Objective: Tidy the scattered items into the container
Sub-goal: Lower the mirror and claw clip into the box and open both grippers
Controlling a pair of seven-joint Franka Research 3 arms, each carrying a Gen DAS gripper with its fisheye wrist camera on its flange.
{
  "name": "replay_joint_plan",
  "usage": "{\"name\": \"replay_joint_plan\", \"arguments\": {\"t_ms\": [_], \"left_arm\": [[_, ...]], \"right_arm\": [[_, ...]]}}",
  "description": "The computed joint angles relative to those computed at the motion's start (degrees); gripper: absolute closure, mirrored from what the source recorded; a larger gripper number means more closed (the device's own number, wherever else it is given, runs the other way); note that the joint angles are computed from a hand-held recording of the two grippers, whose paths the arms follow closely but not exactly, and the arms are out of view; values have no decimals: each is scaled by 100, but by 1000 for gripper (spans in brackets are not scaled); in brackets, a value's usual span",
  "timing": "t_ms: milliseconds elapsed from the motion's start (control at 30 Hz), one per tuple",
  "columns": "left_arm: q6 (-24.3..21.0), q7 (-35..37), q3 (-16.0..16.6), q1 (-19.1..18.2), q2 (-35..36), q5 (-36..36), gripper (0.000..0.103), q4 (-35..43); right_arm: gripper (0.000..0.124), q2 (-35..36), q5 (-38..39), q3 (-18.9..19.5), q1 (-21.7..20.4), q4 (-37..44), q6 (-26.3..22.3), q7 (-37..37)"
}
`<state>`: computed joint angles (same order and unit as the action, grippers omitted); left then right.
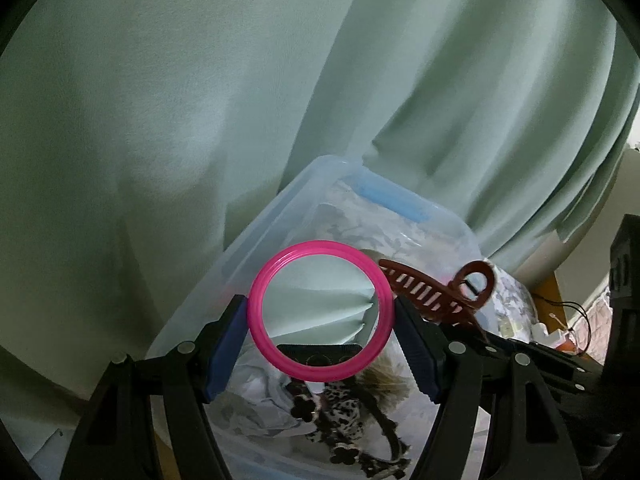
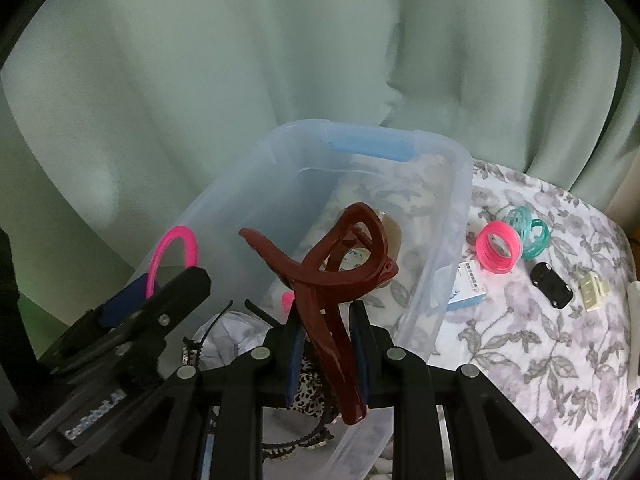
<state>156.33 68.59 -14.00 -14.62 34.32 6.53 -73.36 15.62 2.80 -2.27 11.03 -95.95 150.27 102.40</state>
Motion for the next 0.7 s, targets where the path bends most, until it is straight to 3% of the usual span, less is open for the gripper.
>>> {"name": "replay_joint_plan", "arguments": {"t_ms": [567,700], "left_arm": [[-401,-94,145,-179,238,258,29,424],[-473,-144,162,-196,286,248,28,523]], "right_arm": [[100,25,-52,-45,2,41,59,-7],[95,11,-186,-88,32,34,42,111]]}}
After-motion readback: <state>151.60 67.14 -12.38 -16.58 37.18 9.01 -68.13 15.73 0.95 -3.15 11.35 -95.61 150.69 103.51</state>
